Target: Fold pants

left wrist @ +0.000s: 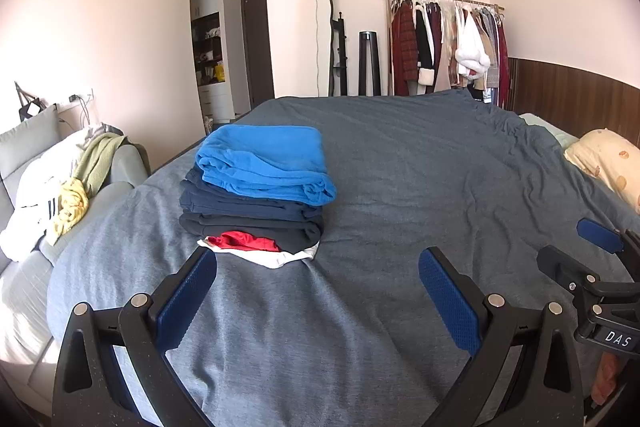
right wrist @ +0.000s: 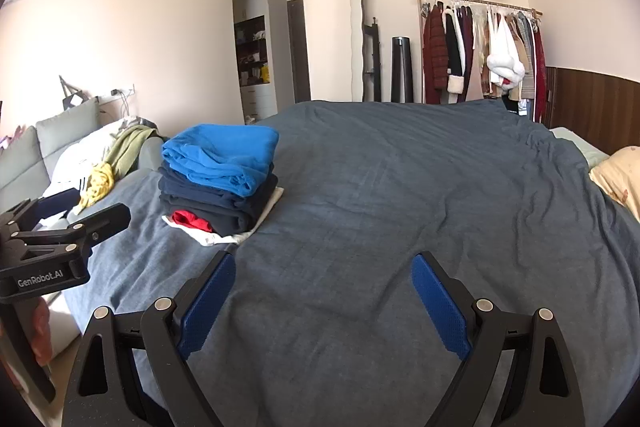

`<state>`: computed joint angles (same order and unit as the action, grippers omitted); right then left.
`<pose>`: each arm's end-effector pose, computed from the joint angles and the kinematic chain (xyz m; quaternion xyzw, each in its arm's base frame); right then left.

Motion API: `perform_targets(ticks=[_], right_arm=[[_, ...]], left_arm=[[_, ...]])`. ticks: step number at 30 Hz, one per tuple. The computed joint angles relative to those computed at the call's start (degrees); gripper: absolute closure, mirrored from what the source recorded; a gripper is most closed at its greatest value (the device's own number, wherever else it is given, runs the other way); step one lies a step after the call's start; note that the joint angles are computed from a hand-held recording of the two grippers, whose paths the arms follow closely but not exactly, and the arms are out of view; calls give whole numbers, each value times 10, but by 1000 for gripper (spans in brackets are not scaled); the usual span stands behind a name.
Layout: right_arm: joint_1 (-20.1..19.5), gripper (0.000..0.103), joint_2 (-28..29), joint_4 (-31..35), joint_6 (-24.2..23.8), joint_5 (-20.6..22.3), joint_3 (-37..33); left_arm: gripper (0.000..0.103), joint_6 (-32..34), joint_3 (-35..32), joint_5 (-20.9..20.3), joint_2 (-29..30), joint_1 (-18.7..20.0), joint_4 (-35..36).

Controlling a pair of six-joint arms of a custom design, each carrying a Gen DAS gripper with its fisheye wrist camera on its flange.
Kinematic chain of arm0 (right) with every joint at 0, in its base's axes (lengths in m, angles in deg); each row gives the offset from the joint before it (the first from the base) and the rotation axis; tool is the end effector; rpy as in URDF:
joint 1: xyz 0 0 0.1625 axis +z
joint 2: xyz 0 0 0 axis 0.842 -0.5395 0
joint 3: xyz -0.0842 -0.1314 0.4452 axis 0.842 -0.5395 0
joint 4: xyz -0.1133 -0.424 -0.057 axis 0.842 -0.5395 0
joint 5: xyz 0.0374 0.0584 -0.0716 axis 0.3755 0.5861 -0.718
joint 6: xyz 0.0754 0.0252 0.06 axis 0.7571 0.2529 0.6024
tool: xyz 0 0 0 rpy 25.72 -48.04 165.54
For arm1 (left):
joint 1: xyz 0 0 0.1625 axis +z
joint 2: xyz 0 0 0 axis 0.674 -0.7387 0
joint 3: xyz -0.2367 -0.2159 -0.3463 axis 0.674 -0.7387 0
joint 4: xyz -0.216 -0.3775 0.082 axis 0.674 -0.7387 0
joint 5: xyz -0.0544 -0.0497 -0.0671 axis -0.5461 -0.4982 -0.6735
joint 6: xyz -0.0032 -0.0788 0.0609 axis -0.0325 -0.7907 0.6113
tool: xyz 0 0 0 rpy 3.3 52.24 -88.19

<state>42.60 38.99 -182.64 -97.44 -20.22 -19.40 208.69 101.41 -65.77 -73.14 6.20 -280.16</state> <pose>0.3055 -0.8712 0.1788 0.5337 -0.8039 0.2619 0.0178 -0.3112 -0.7024 0.2107 -0.1162 0.6412 -0.5524 0.5199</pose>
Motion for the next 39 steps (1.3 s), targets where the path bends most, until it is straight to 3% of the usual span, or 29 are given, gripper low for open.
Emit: perform_targets(ticks=[26, 39], right_arm=[[0, 12, -11, -8, -6, 0, 14], [-1, 12, -12, -10, -7, -1, 17]], left_arm=[[0, 71, 14, -10, -9, -10, -76], [0, 70, 7, -18, -5, -10, -75]])
